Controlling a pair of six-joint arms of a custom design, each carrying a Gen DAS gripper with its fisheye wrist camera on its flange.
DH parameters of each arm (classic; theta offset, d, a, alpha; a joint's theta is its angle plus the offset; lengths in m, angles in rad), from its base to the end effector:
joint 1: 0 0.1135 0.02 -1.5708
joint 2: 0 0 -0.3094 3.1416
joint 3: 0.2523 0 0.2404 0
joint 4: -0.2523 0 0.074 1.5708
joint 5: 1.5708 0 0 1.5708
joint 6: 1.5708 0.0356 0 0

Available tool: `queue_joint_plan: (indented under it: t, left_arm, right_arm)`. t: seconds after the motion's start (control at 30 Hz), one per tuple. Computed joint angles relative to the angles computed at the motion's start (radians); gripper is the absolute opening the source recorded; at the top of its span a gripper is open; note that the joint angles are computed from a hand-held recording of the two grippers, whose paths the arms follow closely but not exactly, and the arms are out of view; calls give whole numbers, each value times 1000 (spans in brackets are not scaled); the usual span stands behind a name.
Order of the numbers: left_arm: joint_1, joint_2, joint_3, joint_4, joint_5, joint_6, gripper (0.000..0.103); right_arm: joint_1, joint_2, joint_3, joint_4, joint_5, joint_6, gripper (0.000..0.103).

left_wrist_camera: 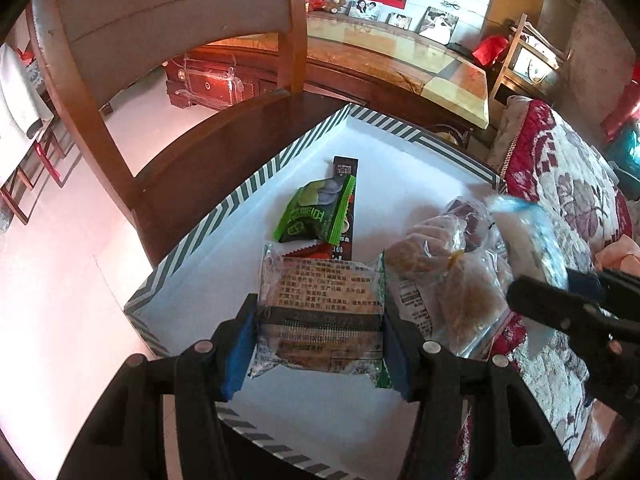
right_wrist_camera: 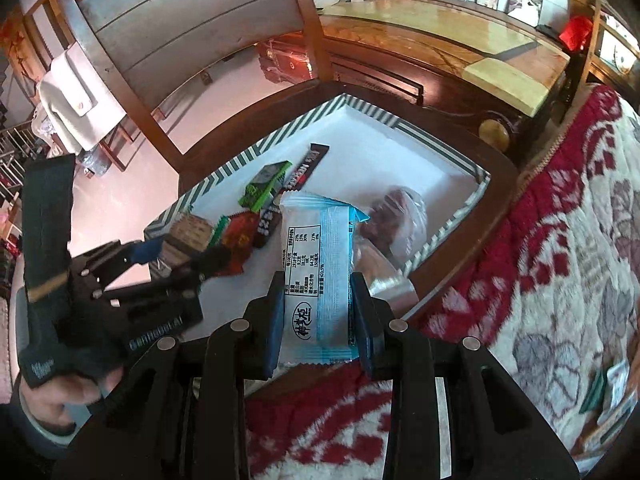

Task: Organize snacks
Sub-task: 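Carry the cake packet over the box with the left gripper while the right gripper carries the blue-white packet there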

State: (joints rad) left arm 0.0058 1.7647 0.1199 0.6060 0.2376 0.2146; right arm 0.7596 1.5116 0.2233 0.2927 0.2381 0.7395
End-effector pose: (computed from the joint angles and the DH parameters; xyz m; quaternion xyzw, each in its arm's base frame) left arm 0.1774 -0.0074 0.0869 0.1308 0.9496 -0.0850 0.2720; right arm 0.1387 0.1201 0.1244 0.0241 0.9524 0.1085 0.2838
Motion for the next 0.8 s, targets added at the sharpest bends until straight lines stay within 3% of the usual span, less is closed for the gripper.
queue_joint_plan:
  t: [0.27, 0.8]
  left_arm:
    - [-5, 32, 38, -5, -7, -4, 59]
    - [-46, 101, 92, 4, -45, -23, 59]
  right_arm:
    - [-126, 118, 82, 39, -75, -110, 29]
    - [-235, 263, 154, 114, -155, -188, 29]
